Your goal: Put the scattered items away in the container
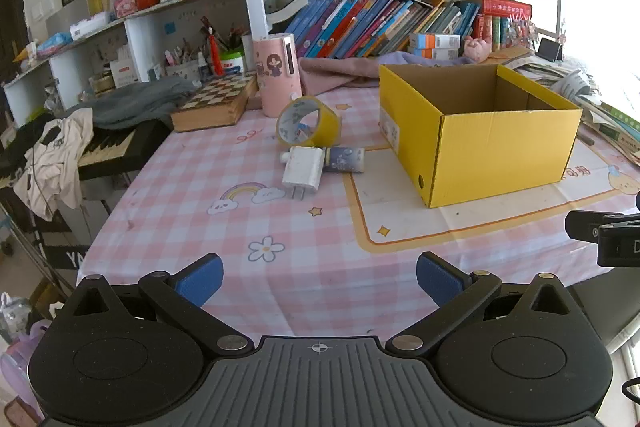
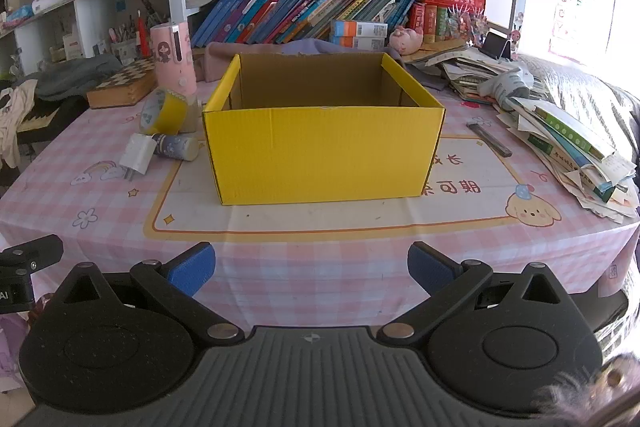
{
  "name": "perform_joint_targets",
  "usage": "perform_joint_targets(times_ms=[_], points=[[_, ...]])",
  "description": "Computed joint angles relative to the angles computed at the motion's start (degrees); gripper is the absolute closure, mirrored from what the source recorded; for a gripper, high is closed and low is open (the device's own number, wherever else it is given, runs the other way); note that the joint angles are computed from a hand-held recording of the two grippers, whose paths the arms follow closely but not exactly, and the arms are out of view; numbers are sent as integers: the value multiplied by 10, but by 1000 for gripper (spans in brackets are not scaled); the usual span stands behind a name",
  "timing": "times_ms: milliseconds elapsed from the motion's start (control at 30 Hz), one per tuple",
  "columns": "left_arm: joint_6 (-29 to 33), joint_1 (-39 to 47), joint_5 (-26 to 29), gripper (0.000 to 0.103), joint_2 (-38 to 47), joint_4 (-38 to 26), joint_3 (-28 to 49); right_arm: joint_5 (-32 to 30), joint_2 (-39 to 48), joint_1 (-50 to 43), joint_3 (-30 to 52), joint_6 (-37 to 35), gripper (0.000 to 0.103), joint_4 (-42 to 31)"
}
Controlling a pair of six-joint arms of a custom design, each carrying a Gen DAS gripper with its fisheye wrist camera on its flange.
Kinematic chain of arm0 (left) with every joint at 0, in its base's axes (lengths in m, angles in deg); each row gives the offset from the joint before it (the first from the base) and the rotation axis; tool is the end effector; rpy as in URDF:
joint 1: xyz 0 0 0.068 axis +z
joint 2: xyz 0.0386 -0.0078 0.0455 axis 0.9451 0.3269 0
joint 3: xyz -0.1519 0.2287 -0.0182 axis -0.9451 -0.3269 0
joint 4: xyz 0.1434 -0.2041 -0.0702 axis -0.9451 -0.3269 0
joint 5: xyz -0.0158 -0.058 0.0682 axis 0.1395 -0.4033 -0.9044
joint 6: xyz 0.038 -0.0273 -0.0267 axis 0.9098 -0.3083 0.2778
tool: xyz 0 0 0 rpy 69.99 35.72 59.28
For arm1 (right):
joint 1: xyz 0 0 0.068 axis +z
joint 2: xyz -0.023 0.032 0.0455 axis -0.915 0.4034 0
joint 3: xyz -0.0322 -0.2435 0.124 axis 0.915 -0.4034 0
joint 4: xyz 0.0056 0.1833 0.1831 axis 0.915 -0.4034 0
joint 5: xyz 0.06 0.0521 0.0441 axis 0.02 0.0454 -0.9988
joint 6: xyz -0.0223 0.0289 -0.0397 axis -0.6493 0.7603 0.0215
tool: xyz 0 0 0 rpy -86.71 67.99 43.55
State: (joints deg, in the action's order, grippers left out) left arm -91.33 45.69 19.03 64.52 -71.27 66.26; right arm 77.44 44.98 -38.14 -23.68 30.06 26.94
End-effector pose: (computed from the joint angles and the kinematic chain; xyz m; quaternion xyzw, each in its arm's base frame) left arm 0.1940 -0.0715 0.2097 -0.0536 0.8935 0.0821 0.4382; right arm 0.2312 0.1143 0.2080 -0.0868 0.8933 0.0444 0.4387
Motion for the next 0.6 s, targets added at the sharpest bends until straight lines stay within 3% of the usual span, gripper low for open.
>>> perform_joint_targets(times_ms=[600], points=[[0,7,8,0,2,0,-3,12,7,15,9,8,0,-7]])
